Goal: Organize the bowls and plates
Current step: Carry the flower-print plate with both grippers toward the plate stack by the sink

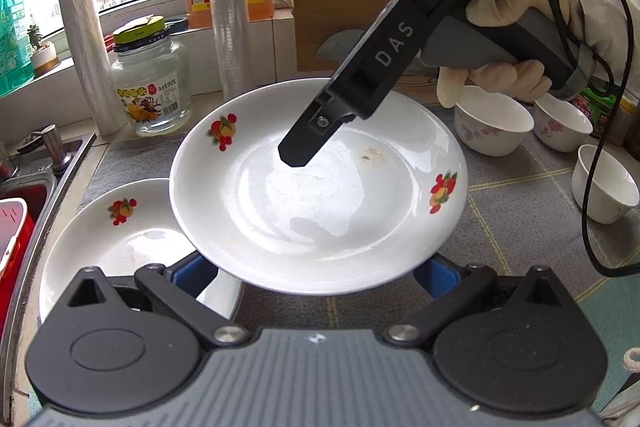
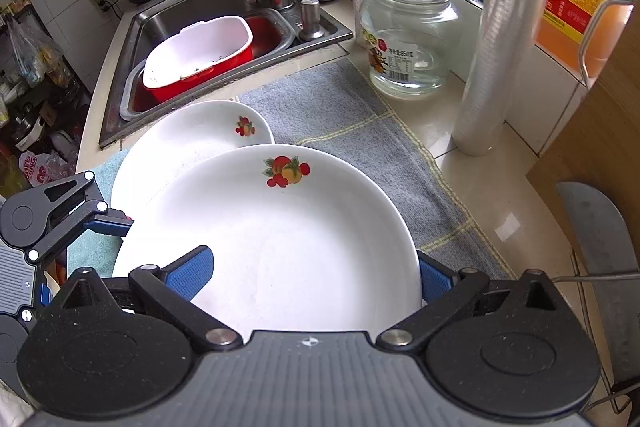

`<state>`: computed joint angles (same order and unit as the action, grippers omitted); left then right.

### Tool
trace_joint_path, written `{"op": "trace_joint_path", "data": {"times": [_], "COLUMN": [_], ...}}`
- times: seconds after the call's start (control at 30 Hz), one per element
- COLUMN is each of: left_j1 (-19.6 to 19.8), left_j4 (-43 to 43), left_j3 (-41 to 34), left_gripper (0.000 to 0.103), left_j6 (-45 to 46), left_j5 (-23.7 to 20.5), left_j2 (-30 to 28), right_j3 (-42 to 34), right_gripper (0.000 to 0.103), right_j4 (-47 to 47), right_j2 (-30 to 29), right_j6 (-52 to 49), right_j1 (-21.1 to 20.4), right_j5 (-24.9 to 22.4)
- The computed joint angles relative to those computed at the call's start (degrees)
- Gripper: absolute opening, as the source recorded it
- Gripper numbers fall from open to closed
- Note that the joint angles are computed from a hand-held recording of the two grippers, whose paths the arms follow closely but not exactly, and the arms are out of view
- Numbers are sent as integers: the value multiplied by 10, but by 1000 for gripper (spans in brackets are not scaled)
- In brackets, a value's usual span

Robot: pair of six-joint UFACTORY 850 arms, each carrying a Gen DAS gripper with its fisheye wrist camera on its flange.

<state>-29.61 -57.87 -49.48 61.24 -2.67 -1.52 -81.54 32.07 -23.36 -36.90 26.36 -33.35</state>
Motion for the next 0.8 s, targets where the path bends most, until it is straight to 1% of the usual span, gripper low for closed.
{"op": "trace_joint_path", "data": {"times": [0.2,0.27,0.33,0.37,0.47,0.67,0.8], "left_j1": [12,17,22,25,35,52,61], "left_j4": [175,191,224,218,155,167,150], "left_j3": [24,30,37,39,46,58,61], "left_gripper": [102,102,102,102,102,102,102], "left_j6": [-183,-200,-234,-229,-168,-182,-167], "left_j5": [6,8,10,10,11,12,8], "left_j2": [25,31,38,40,46,54,54], "right_j3": [-27,-38,-48,-55,-72,-107,-130], "right_gripper": [103,103,103,103,103,103,103], "right_j4": [-6,-7,-7,-9,-12,-17,-21], "right_j2": [-19,-26,-33,-38,-49,-77,-96], "right_j6": [4,5,6,6,7,10,15], "right_j1": [22,28,33,36,43,56,62], "right_j5": [-9,-11,-15,-17,-21,-30,-41]}}
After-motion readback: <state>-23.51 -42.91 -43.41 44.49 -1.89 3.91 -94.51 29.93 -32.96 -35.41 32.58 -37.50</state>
